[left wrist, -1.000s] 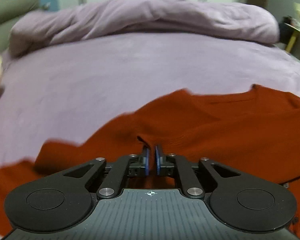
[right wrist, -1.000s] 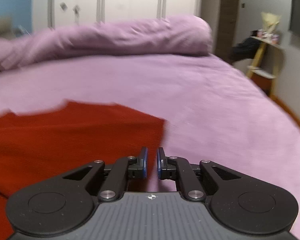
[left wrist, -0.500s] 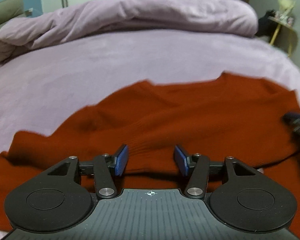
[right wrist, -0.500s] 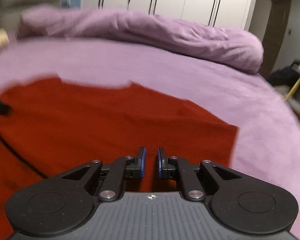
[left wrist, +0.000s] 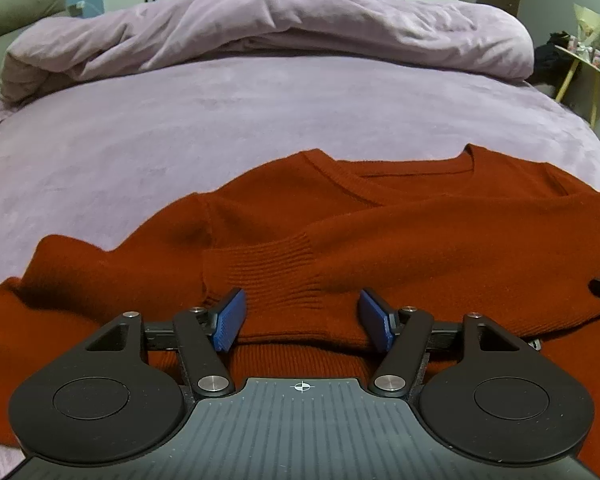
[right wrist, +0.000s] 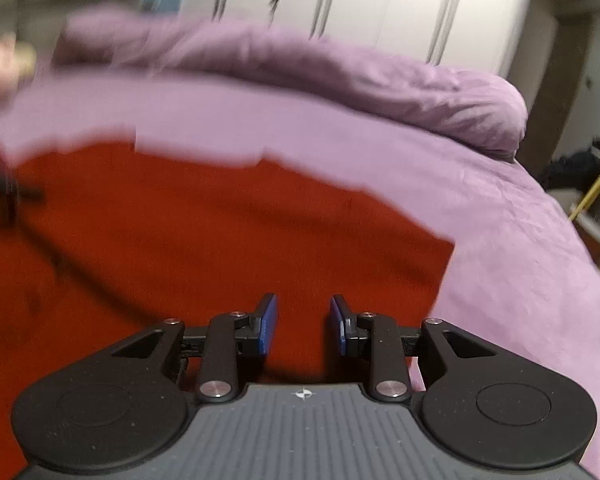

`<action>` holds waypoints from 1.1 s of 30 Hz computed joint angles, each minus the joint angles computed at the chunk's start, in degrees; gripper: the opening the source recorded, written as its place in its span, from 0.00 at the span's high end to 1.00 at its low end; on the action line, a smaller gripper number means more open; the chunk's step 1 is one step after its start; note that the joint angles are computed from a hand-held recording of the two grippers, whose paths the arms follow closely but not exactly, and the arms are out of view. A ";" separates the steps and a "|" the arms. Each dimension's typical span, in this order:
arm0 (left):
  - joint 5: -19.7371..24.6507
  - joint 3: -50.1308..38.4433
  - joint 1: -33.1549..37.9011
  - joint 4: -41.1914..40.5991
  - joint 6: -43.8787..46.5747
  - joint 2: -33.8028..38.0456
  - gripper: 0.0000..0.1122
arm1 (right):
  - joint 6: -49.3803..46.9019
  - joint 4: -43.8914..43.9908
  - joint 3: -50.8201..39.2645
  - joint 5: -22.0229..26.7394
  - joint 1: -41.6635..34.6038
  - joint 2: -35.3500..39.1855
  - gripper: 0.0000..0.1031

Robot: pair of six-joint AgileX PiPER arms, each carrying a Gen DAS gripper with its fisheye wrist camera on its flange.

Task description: Fold small clothes

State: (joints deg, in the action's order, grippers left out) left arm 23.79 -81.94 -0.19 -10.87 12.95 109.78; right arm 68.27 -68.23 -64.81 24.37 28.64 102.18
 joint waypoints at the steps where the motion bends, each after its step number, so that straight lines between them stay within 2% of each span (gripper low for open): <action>1: -0.02 0.17 0.03 0.16 -0.11 -0.13 0.38 | 0.82 -1.32 1.29 -0.41 -0.04 -0.45 0.74; 2: -0.05 0.32 0.07 0.28 -0.20 -0.22 0.37 | 3.07 -2.67 2.11 -1.84 -0.82 -0.88 0.74; 5: 0.03 0.32 0.24 0.27 -0.49 -0.17 0.36 | 0.81 0.67 0.36 -2.53 -2.02 0.15 0.74; 9: -0.11 0.76 0.03 1.71 -2.05 -0.46 0.35 | 2.93 -2.64 0.35 -0.79 -0.71 0.94 0.74; 20: 0.35 3.77 -0.38 5.24 -6.24 -3.10 0.31 | -1.21 -0.33 1.82 0.02 -0.01 -0.74 0.74; 23: 2.93 4.48 1.30 0.05 -2.90 -4.78 0.27 | -7.58 6.20 -1.11 4.08 1.36 -0.06 0.74; 25: 6.39 5.06 3.71 -2.85 -2.54 -6.67 0.27 | -11.37 10.60 -3.30 8.26 2.84 -0.23 0.74; 27: 5.75 9.57 7.58 -7.75 -0.37 -11.01 0.27 | -10.62 12.01 -3.80 13.15 5.22 -1.94 0.74; 28: 5.22 12.21 10.35 -11.07 1.35 -13.56 0.27 | -7.07 11.04 -2.05 13.94 6.34 -4.03 0.73; 30: 4.53 16.54 17.32 -18.52 6.61 -17.56 0.24 | 1.11 9.49 3.76 11.87 7.76 -9.75 0.67; 32: 4.30 17.86 24.42 -18.77 6.22 -18.88 0.23 | 10.02 8.78 9.71 11.04 9.92 -15.46 0.57; 33: 4.21 17.54 27.77 -17.70 5.33 -18.57 0.23 | 12.93 9.40 12.07 10.60 10.86 -17.79 0.56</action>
State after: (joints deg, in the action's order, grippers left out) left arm 28.01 -64.40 27.57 -28.57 18.28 91.21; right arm 81.20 -58.83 -52.74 34.97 39.50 84.39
